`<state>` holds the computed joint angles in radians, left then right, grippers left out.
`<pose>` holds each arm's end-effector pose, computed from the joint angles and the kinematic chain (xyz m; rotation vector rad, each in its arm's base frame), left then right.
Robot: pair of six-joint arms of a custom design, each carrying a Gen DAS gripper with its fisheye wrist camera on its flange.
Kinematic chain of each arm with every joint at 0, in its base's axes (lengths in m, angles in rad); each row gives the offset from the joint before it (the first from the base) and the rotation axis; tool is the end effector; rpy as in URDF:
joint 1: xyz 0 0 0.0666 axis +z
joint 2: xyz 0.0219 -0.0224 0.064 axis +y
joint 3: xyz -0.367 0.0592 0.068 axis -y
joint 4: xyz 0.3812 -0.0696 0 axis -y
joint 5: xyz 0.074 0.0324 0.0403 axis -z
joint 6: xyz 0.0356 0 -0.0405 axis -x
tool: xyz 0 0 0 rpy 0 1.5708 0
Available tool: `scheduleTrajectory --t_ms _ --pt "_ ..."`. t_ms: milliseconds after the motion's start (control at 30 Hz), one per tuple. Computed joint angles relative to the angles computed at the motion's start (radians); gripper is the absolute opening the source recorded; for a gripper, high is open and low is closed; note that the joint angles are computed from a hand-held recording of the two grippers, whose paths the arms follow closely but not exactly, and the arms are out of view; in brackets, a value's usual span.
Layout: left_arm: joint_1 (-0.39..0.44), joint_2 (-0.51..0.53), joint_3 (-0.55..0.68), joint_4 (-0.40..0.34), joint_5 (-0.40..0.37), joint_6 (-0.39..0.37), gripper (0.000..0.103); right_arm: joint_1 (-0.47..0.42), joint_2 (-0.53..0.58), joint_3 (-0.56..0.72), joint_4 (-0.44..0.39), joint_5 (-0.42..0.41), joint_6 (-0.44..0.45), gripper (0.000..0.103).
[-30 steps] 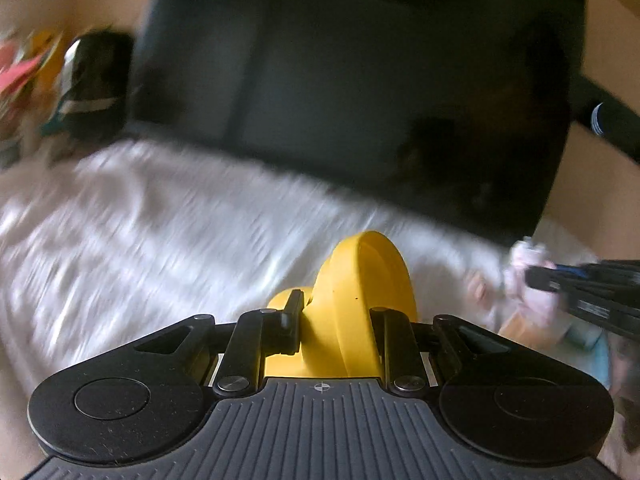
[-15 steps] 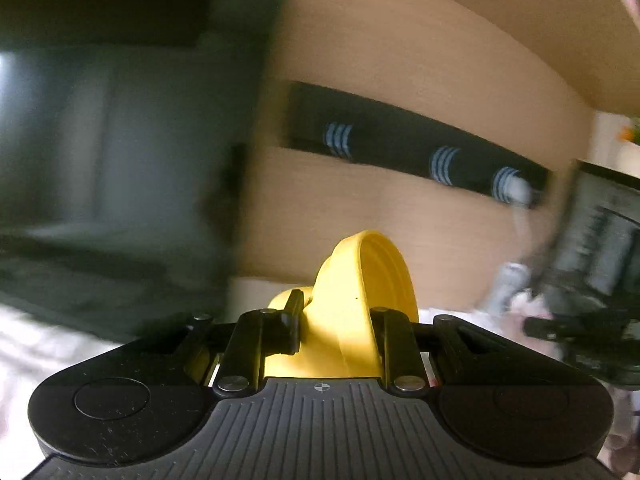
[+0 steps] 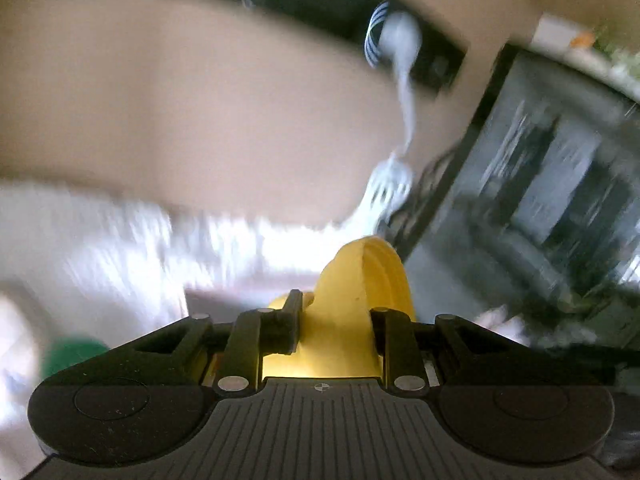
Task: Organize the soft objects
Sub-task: 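Carry the funnel and lace cloth into the pink box and release them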
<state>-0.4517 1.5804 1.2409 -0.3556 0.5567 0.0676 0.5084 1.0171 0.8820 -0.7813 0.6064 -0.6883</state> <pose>0.4710 -0.2498 0.3031 0.7338 2.1774 -0.9028 0.2959 0.1412 0.3451 0.4445 2.2420 -0.1530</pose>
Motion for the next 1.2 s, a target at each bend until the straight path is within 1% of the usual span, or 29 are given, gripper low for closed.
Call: scheduleTrajectory --t_ms 67,100,133,200,267,300,333,367,467,533,600,667,767,867,933,967,1067,1100,1133,1200 --pt "-0.040 0.037 0.019 -0.073 -0.124 -0.054 0.026 0.003 -0.013 -0.013 -0.025 -0.010 -0.024 0.010" --pt "-0.053 0.046 0.019 -0.085 -0.163 -0.064 0.027 -0.006 -0.016 -0.018 -0.027 -0.021 -0.022 0.010" --pt "-0.057 0.047 0.009 -0.080 -0.175 -0.061 0.029 -0.012 -0.020 -0.024 -0.029 -0.028 -0.021 0.010" --pt "-0.054 0.045 0.002 -0.064 -0.155 -0.023 0.029 -0.028 -0.022 -0.028 -0.026 -0.048 -0.016 0.010" --pt "-0.027 0.015 -0.037 0.005 -0.114 0.042 0.029 -0.043 -0.020 -0.032 -0.009 -0.071 -0.007 0.010" --pt "-0.021 0.002 -0.049 0.033 -0.108 0.070 0.030 -0.049 -0.016 -0.033 0.003 -0.082 -0.001 0.010" --pt "-0.011 -0.015 -0.063 0.056 -0.104 0.088 0.030 -0.052 -0.009 -0.031 0.012 -0.094 0.006 0.010" --pt "-0.002 -0.027 -0.068 0.062 -0.100 0.094 0.030 -0.057 0.003 -0.026 0.026 -0.109 0.018 0.010" --pt "0.013 -0.059 -0.073 0.053 -0.101 0.098 0.030 -0.085 0.035 -0.016 0.088 -0.165 0.057 0.010" --pt "0.030 -0.087 -0.088 0.037 -0.102 0.107 0.030 -0.097 0.048 -0.004 0.112 -0.204 0.064 0.010" --pt "0.057 -0.114 -0.104 0.016 -0.086 0.115 0.030 -0.109 0.080 0.009 0.147 -0.236 0.094 0.010" --pt "0.087 -0.151 -0.133 -0.011 -0.072 0.118 0.030 -0.126 0.116 0.022 0.178 -0.298 0.108 0.010" --pt "0.127 -0.223 -0.190 -0.058 -0.081 0.092 0.030 -0.157 0.193 0.045 0.206 -0.393 0.095 0.010" --pt "0.173 -0.284 -0.243 -0.112 -0.084 0.054 0.030 -0.176 0.281 0.074 0.203 -0.459 0.069 0.010" --pt "0.206 -0.321 -0.280 -0.139 -0.089 0.038 0.030 -0.179 0.338 0.086 0.199 -0.466 0.060 0.010" --pt "0.222 -0.338 -0.297 -0.151 -0.094 0.032 0.030 -0.177 0.355 0.088 0.201 -0.454 0.053 0.010" --pt "0.279 -0.388 -0.361 -0.158 -0.104 0.009 0.030 -0.169 0.363 0.087 0.194 -0.437 0.052 0.012" --pt "0.294 -0.404 -0.383 -0.150 -0.117 -0.001 0.030 -0.167 0.361 0.087 0.184 -0.436 0.053 0.014" --pt "0.305 -0.421 -0.407 -0.142 -0.150 -0.013 0.030 -0.163 0.361 0.092 0.161 -0.429 0.054 0.019" --pt "0.335 -0.435 -0.429 -0.165 -0.195 -0.044 0.030 -0.153 0.349 0.088 0.144 -0.421 0.071 0.019"
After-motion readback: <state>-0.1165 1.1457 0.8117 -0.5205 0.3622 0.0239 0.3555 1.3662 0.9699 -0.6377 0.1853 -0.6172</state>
